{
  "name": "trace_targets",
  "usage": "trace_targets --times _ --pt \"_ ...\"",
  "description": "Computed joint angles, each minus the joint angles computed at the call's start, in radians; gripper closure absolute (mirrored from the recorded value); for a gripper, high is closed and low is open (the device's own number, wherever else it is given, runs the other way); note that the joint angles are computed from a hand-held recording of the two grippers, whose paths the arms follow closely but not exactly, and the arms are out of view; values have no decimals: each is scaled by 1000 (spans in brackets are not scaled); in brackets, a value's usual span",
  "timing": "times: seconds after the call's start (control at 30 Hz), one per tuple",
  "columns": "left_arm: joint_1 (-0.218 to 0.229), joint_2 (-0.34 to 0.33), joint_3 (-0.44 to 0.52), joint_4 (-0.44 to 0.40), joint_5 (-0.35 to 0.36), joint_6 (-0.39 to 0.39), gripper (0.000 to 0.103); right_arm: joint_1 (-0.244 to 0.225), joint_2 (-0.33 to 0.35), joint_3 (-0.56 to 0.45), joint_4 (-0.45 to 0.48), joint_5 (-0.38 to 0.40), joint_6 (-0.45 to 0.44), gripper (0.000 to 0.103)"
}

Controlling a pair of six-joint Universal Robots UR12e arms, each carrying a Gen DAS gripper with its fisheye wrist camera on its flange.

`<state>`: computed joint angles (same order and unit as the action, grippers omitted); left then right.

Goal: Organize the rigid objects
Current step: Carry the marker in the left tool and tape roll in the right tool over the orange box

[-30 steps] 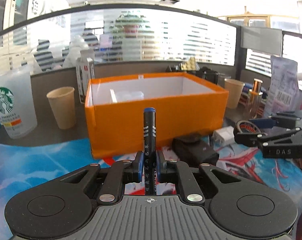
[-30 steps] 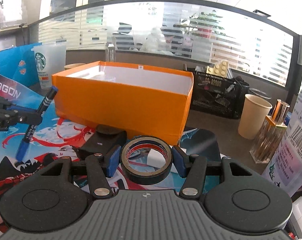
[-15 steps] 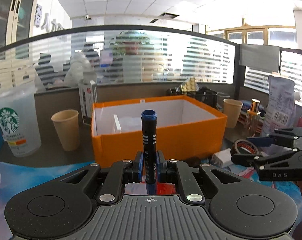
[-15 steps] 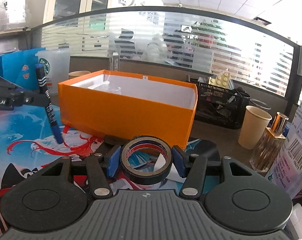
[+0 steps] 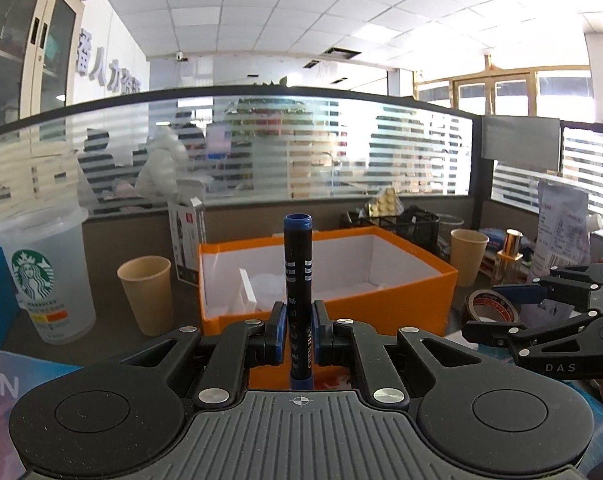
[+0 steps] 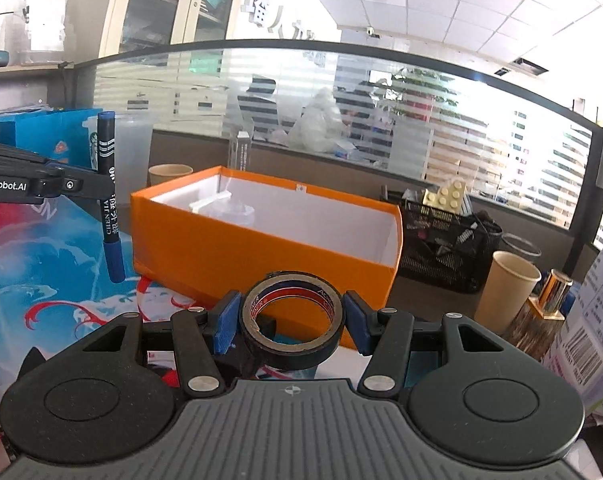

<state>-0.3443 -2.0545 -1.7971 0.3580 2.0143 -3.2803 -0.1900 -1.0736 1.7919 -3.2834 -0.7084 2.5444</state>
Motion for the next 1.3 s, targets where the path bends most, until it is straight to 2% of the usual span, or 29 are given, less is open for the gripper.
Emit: trace_targets --times 0.2,0.53,1.3 --pt "6 2 11 4 5 4 92 4 -4 -9 -33 20 13 51" --pt "9 0 42 27 10 54 92 14 -1 -37 -63 39 44 51" --pt "34 -12 104 40 -18 103 92 34 20 -94 -72 17 90 51"
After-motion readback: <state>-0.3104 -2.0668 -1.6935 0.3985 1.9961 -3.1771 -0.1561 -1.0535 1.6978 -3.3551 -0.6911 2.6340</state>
